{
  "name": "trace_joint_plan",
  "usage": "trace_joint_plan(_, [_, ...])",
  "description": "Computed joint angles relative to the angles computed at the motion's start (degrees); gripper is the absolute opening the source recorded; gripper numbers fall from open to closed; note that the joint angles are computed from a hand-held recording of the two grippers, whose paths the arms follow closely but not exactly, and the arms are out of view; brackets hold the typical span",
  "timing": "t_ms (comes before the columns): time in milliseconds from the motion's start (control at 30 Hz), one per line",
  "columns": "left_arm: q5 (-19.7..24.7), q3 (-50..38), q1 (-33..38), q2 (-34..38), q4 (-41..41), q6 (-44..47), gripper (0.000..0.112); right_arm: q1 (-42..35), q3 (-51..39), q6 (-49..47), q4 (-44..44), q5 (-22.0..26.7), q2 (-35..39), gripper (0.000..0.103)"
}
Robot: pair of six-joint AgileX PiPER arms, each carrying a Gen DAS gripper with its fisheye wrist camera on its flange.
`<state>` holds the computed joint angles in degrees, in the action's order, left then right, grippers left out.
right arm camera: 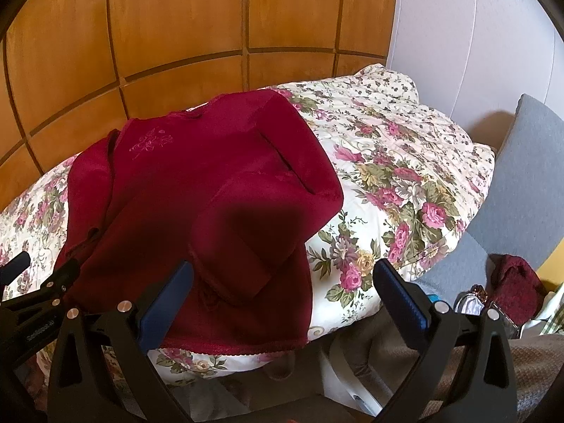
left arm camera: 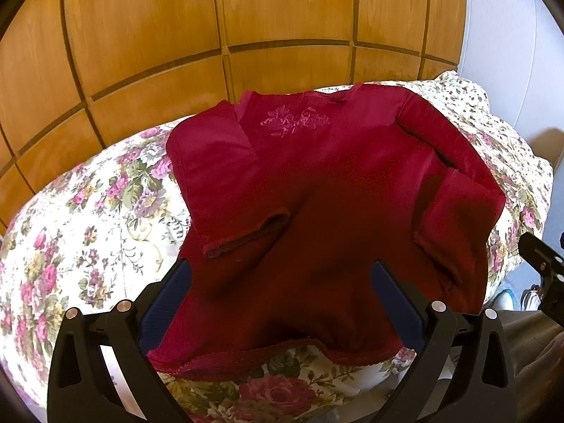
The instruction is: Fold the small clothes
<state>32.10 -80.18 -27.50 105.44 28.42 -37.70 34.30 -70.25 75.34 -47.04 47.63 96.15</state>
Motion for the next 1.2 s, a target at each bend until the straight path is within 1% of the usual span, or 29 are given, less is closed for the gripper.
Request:
trace_joint_plan(100, [0.29,-0.51,0.28,0.39,-0.99,1.14,0.1,-0.31,0.29,-0.04,0.15,-0.59,-0.24,0.101])
trace_joint_plan(233, [0.18,-1.43,1.19,1.09,-5.21,6.35,0.1,-0.75,0.09,-1.4,1.18,-2.16,-0.2,0.101])
trace_joint_plan(300, [0.38,-2.21,1.62,1.69,-7.79,10.01,0.1,-0.71,0.19,-0.94,0.42,-2.92,-0.17,0.101])
trace_joint_plan(400, [2.37,-5.09,3.34,3.68,-16.05,19.51,0.1,-0.83,0.07,-0.8,-0.83,-4.47,-0.21,0.101])
trace_joint_plan(433, [2.86,-5.98,4.32,4.38,-18.93,21.99,0.1,-1.17,-0.16,-1.65,-0.52,-5.2,-0.2,0.101])
trace_joint_plan(467, [2.73,-6.34,5.04,4.77,-20.44,23.05,0.1,-1.88,-1.04,-4.78,1.95,-5.87,-0.01,0.101])
trace_joint_plan(500, [2.24,-6.69,6.09,5.22,-21.93,24.04,0.1,-2.9,-2.67,-10.21,6.24,-6.16,0.56,0.101])
trace_joint_plan(567, [1.19,-7.7,7.59,6.39,-21.88,24.2,0.1,-4.21,-7.34,-19.58,12.58,-3.1,2.87,0.101])
trace_joint_plan(633, [2.31,-10.8,8.93,8.85,-21.33,24.32,0.1,-4.74,-12.97,-26.93,15.33,1.76,6.19,0.101])
trace_joint_plan(667, [2.53,-11.92,9.91,9.77,-23.06,25.73,0.1,-5.28,-15.96,-30.75,16.38,3.77,7.92,0.101])
trace_joint_plan(733, [3.08,-15.13,13.05,12.42,-29.7,30.22,0.1,-6.34,-21.59,-36.56,16.89,7.22,11.29,0.101])
trace_joint_plan(800, [4.58,-18.7,15.96,15.22,-36.05,34.03,0.1,-7.66,-28.34,-42.24,16.86,10.81,15.45,0.101])
trace_joint_plan(833, [5.29,-20.35,17.32,16.58,-39.97,36.9,0.1,-8.7,-33.4,-46.35,17.6,13.19,18.51,0.101])
trace_joint_plan(900, [6.28,-22.54,18.47,18.21,-42.86,38.95,0.1,-10.74,-42.97,-52.63,18.03,16.97,24.65,0.101])
trace_joint_plan(967, [6.11,-24.04,18.58,19.11,-43.67,40.67,0.1,-11.92,-47.5,-54.54,17.02,17.77,28.07,0.101])
trace_joint_plan(1033, [5.31,-25.11,17.99,19.53,-42.91,41.48,0.1,-13.53,-50.64,-55.68,17.83,17.13,30.9,0.101])
trace_joint_plan(1067, [4.96,-26.27,17.27,20.04,-40.95,40.68,0.1,-14.6,-51.51,-56.58,19.93,16.75,31.7,0.101])
trace_joint_plan(1133, [5.12,-28.51,16.11,21.33,-38.81,40.25,0.099,-16.77,-54.61,-59.19,26.32,18.11,33.63,0.101])
trace_joint_plan(1167, [6.33,-30.56,15.55,22.49,-37.43,39.67,0.094,-17.61,-54.97,-60.09,29.17,18.58,33.78,0.101])
trace_joint_plan(1200, [8.61,-34.1,14.79,24.96,-35.36,39.0,0.087,-18.49,-54.47,-60.85,32.2,18.17,33.42,0.101])
